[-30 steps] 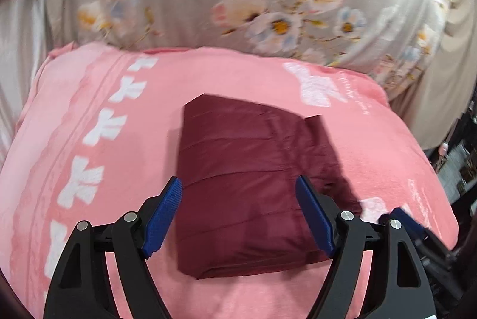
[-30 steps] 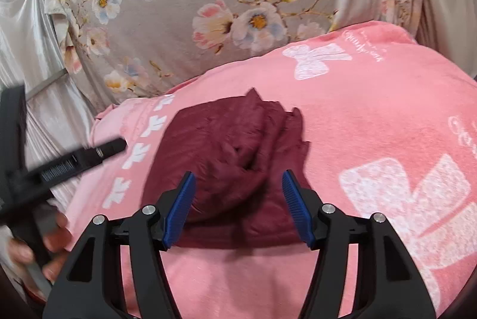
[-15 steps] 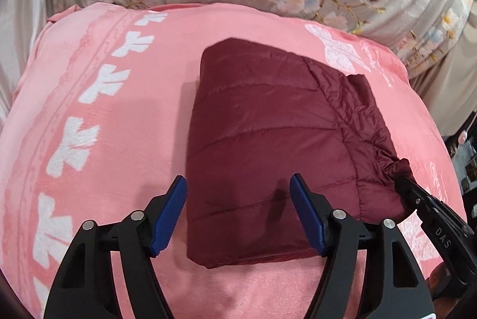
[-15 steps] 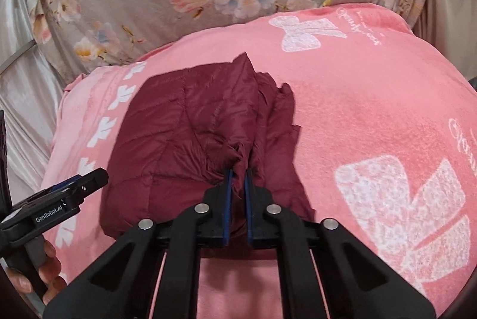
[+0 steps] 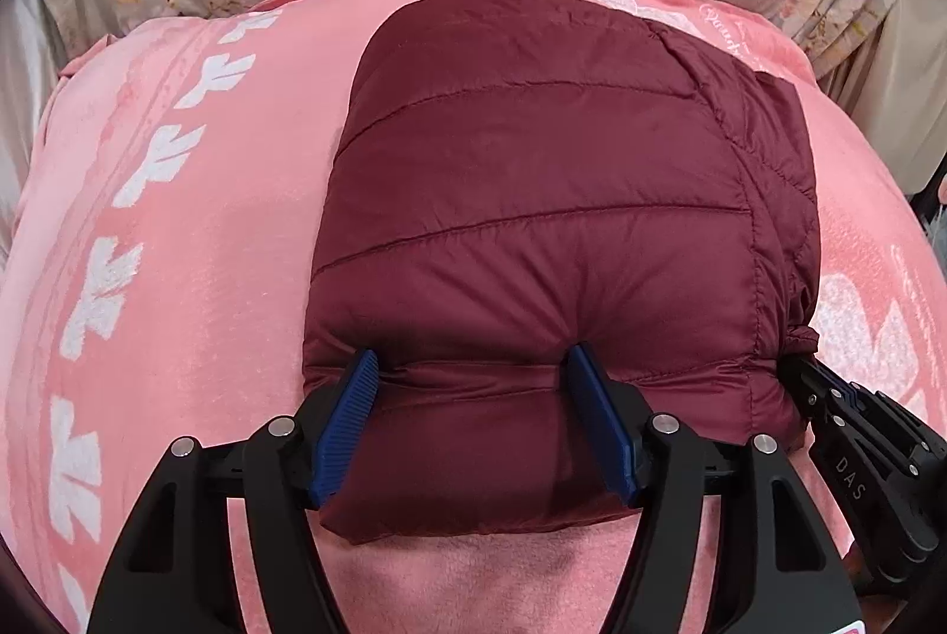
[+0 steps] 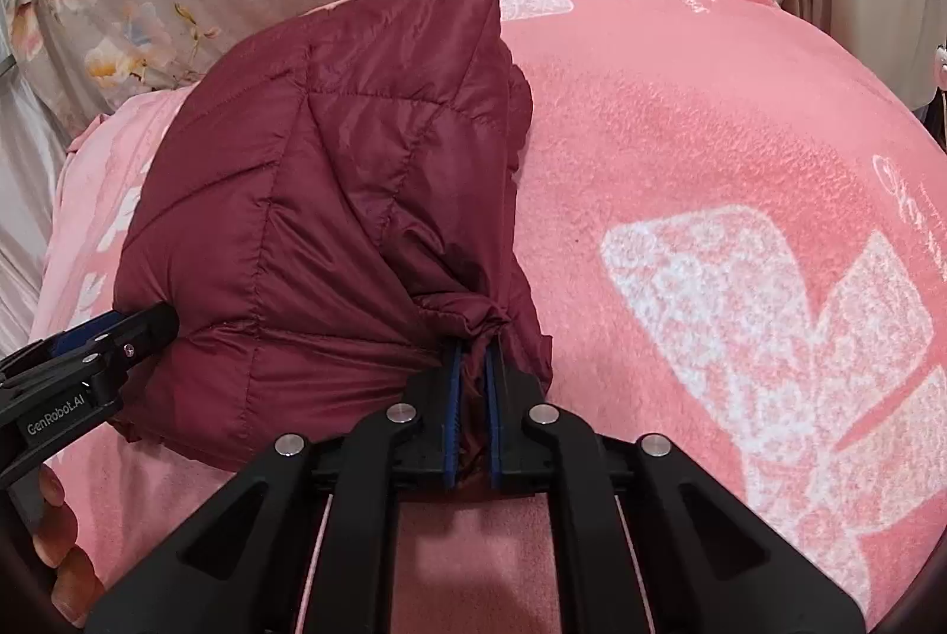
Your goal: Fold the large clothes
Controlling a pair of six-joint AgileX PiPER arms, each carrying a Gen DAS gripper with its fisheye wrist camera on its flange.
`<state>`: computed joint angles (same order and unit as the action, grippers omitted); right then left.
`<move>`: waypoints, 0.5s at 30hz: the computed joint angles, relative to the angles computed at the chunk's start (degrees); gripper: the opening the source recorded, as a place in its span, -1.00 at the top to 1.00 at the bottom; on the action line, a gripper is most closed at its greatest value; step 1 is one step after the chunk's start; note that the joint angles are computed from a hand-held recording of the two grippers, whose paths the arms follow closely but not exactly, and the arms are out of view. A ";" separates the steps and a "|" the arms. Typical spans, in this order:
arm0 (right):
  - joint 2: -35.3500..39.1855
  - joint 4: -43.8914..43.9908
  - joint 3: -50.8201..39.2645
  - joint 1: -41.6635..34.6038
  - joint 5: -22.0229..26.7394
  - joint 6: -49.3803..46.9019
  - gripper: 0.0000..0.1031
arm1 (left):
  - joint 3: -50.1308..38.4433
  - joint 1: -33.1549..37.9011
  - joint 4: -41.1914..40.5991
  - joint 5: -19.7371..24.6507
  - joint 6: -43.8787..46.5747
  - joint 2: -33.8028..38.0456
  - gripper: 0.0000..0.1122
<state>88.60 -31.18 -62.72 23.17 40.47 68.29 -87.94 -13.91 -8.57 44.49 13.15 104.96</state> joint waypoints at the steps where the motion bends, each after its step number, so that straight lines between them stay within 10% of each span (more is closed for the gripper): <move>1: 0.22 -0.85 0.46 0.19 -0.49 0.95 0.87 | 0.50 -0.35 0.77 -0.80 -0.38 -0.04 -0.15; 15: 3.32 -14.24 2.39 5.43 0.51 13.99 0.83 | 4.39 -2.68 6.75 -7.75 -4.67 0.36 -0.18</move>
